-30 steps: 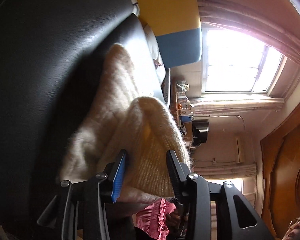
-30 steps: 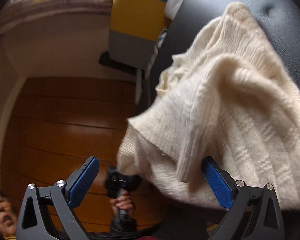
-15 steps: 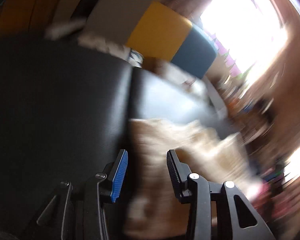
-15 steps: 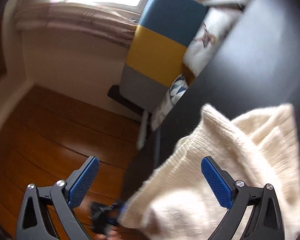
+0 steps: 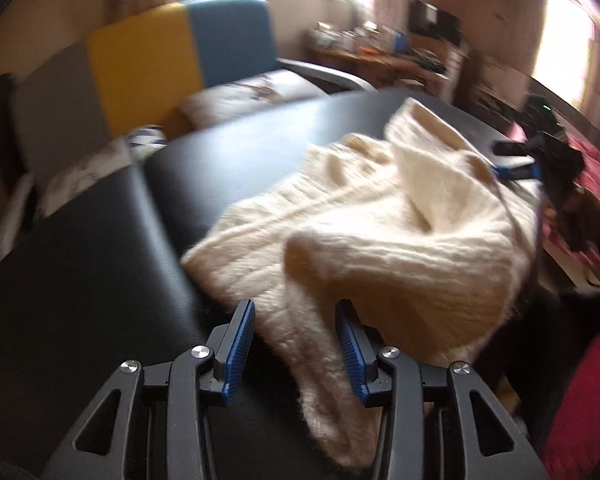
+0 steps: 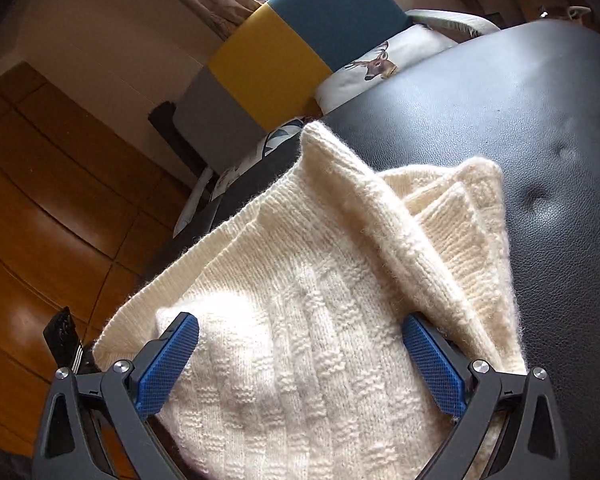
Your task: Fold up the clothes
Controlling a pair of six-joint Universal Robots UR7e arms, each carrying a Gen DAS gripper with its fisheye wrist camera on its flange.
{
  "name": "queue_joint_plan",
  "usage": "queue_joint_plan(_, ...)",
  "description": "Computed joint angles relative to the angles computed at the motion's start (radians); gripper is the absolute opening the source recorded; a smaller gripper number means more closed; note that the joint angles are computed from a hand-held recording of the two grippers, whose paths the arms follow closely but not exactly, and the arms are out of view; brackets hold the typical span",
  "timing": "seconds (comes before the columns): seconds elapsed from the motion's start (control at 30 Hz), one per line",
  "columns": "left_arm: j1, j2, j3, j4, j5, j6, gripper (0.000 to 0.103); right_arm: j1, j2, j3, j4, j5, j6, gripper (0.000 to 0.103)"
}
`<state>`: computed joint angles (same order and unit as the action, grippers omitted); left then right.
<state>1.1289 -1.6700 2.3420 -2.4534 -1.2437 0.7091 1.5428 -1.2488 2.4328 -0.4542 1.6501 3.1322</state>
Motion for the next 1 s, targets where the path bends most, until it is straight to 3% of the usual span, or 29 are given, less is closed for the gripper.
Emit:
queue_joint_plan(0.1, -0.029, 0.057, -0.046, 0.031, 0.037, 0.011, 0.043, -0.011, 0.008, 0.013, -0.033, -0.005, -0.025, 0.103)
queue_joint_plan(0.2, -0.065, 0.109, -0.072, 0.035, 0.047, 0.054, 0.043, 0.048, 0.019, 0.013, -0.041, 0.061, -0.01, 0.103)
queue_joint_plan(0.37, -0.085, 0.211, -0.121, 0.098, 0.017, 0.136, 0.04, 0.076, 0.035, 0.008, -0.052, 0.093, -0.014, 0.103)
queue_joint_plan(0.4, -0.069, 0.225, -0.144, 0.118, -0.021, 0.105, 0.033, 0.077, 0.033, 0.012, -0.056, 0.091, -0.017, 0.103)
queue_joint_plan(0.43, -0.047, 0.238, -0.173, 0.136, -0.072, 0.054, 0.017, 0.075, 0.034, 0.015, -0.061, 0.089, -0.02, 0.103)
queue_joint_plan(0.6, 0.182, 0.3, -0.311, 0.072, -0.424, -0.415, 0.013, 0.055, 0.035, 0.033, -0.087, 0.057, -0.052, 0.103)
queue_joint_plan(0.63, 0.209, 0.307, -0.316, 0.049, -0.441, -0.473, 0.01, 0.048, 0.034, 0.04, -0.099, 0.047, -0.053, 0.103)
queue_joint_plan(0.73, 0.225, 0.301, -0.282, 0.023, -0.381, -0.518, 0.017, 0.035, 0.034, 0.055, -0.131, 0.024, -0.05, 0.103)
queue_joint_plan(0.8, 0.254, 0.297, -0.274, 0.045, -0.431, -0.549, 0.025, 0.046, 0.038, 0.049, -0.122, 0.038, -0.049, 0.103)
queue_joint_plan(1.0, 0.239, 0.249, -0.214, -0.001, -0.423, -0.51, 0.035, 0.134, 0.024, -0.039, 0.057, 0.151, 0.025, 0.103)
